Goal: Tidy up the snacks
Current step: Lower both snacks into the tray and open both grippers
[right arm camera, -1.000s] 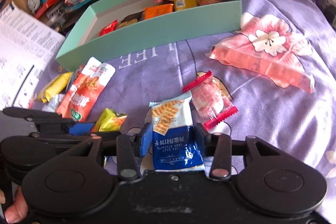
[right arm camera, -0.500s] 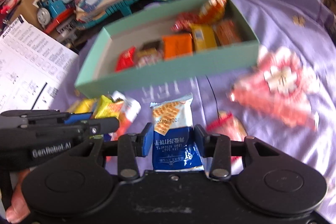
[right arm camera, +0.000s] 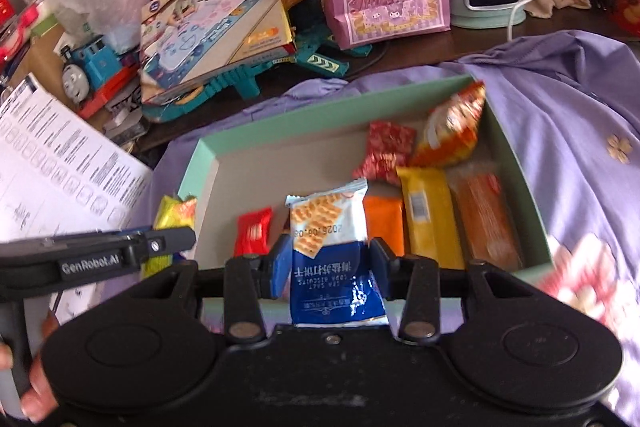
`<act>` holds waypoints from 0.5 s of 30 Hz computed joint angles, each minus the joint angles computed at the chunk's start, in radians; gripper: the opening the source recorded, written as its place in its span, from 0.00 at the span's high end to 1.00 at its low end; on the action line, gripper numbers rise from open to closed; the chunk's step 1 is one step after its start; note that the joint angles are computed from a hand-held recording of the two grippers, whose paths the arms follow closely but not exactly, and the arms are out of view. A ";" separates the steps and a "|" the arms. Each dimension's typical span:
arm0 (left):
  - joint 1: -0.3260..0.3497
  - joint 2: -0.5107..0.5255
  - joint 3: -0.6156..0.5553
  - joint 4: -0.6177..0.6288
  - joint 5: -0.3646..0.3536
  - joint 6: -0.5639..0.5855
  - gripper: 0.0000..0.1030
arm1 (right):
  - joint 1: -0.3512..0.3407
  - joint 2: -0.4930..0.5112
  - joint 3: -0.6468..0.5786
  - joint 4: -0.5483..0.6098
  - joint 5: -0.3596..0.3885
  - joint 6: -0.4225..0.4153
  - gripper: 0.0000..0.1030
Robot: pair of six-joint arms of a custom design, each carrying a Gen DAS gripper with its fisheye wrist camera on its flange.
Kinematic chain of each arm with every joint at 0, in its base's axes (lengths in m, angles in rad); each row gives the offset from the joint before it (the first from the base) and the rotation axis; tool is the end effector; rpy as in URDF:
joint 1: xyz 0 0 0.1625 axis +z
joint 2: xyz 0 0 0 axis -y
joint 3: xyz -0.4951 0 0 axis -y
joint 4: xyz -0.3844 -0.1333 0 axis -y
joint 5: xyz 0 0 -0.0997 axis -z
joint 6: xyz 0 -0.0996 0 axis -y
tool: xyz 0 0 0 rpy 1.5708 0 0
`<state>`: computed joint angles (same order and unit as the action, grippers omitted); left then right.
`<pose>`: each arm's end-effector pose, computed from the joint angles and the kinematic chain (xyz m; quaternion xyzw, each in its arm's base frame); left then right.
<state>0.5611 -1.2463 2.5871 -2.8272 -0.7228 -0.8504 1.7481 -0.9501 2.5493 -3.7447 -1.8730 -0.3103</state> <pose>-0.1766 -0.3566 0.1834 0.0898 0.9064 -0.3065 0.2765 0.1748 -0.3877 0.1554 0.1875 -0.9303 0.2700 0.1627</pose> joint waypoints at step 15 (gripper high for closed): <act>0.108 0.139 -0.052 -0.044 0.097 0.057 0.05 | -0.014 0.136 -0.219 0.064 -0.001 0.034 0.16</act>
<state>0.6691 -1.1070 2.5346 -2.8714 -0.6257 -0.7937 1.7343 -0.8141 2.3301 -3.6806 -1.8737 -0.2762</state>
